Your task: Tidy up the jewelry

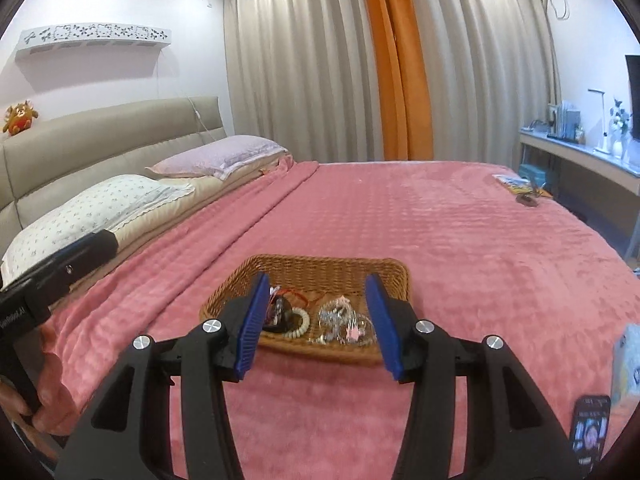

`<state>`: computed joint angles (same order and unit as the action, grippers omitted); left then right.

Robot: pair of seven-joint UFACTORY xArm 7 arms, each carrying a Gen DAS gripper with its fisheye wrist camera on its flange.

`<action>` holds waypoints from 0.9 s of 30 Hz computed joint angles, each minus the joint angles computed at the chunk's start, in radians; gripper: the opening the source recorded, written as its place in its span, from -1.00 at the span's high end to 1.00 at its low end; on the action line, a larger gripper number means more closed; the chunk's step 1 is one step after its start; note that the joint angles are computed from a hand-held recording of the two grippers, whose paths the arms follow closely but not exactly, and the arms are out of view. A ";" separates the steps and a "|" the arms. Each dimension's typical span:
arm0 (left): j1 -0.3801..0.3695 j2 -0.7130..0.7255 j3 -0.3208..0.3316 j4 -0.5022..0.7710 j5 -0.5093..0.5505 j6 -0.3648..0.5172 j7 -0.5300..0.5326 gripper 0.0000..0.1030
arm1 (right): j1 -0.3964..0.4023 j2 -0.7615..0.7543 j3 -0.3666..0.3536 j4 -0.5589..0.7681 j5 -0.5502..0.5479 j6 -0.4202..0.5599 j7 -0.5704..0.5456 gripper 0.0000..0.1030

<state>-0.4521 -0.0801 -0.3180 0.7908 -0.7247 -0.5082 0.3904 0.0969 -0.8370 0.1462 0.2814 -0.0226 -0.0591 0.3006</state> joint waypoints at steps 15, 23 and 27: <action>-0.164 0.225 0.043 -0.030 -0.241 -0.330 0.159 -0.65 | -0.253 -0.080 0.393 -0.194 -0.006 -0.215 0.213 -0.15; -0.213 0.320 0.078 0.051 -0.369 -0.342 0.214 -0.65 | -0.332 0.053 0.484 -0.181 0.018 -0.270 0.227 -0.20; -0.211 0.323 0.078 0.056 -0.380 -0.328 0.218 -0.66 | -0.362 0.066 0.524 -0.177 0.039 -0.272 0.230 -0.37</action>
